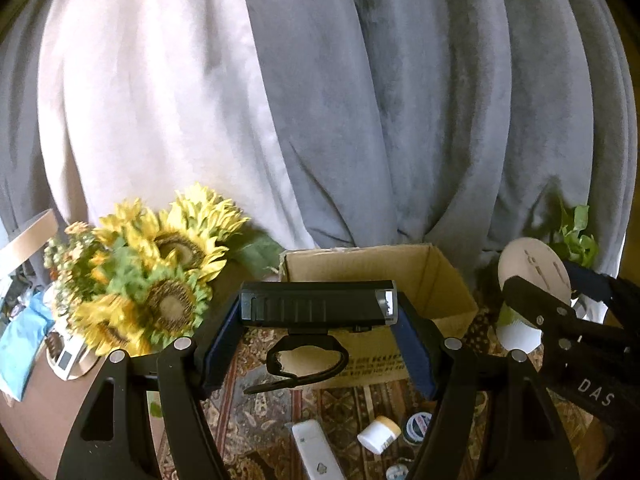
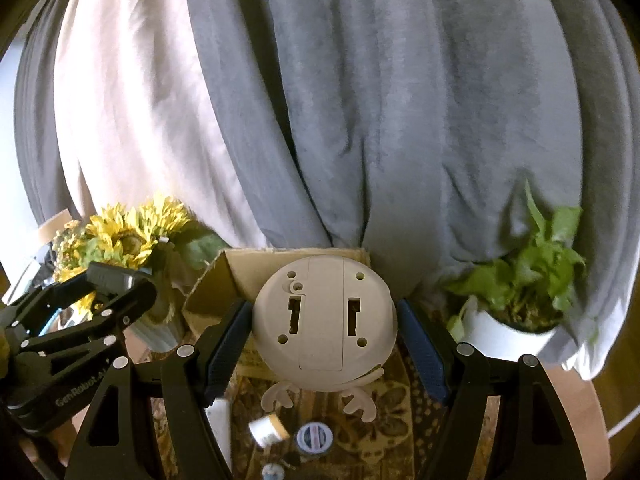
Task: Organize rigid objects
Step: 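Lift the black device with the left tool while the right tool carries the white disc toward the box, then lower the black device into the box and open the left tool while the right tool releases the disc inside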
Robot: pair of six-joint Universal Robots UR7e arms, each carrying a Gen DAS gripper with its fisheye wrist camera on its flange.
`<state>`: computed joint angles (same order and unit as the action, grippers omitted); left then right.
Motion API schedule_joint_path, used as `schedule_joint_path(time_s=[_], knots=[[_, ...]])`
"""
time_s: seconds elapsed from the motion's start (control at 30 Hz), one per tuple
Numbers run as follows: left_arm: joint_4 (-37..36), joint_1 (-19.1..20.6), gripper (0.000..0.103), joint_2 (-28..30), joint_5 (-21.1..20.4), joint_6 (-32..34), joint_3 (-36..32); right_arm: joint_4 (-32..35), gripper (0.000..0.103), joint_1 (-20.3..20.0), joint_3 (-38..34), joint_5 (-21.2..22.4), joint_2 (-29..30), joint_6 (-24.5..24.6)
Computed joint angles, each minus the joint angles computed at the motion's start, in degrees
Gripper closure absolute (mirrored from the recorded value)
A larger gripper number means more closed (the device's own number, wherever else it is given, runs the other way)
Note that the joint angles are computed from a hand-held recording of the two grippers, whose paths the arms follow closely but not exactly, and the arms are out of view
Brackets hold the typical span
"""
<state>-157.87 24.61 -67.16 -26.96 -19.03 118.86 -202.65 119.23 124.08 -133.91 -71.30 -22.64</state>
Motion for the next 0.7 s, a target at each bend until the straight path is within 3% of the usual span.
schedule_joint_path(time_s=[0.2, 0.4, 0.7], knots=[[1.8, 3.4, 0.032, 2.3, -4.1, 4.3, -5.1, 4.4, 0.027, -1.8, -4.5, 1.5, 1.1, -1.2], [7.7, 6.6, 0.032, 5.3, -7.0, 5.6, -11.3, 13.2, 0.027, -4.3, -9.7, 3.1, 2.1, -0.5], [19.9, 11.4, 0.032, 9.0, -13.0, 5.3, -20.0, 30.5, 0.027, -8.4, -17.1, 5.2, 3.8, 5.6]])
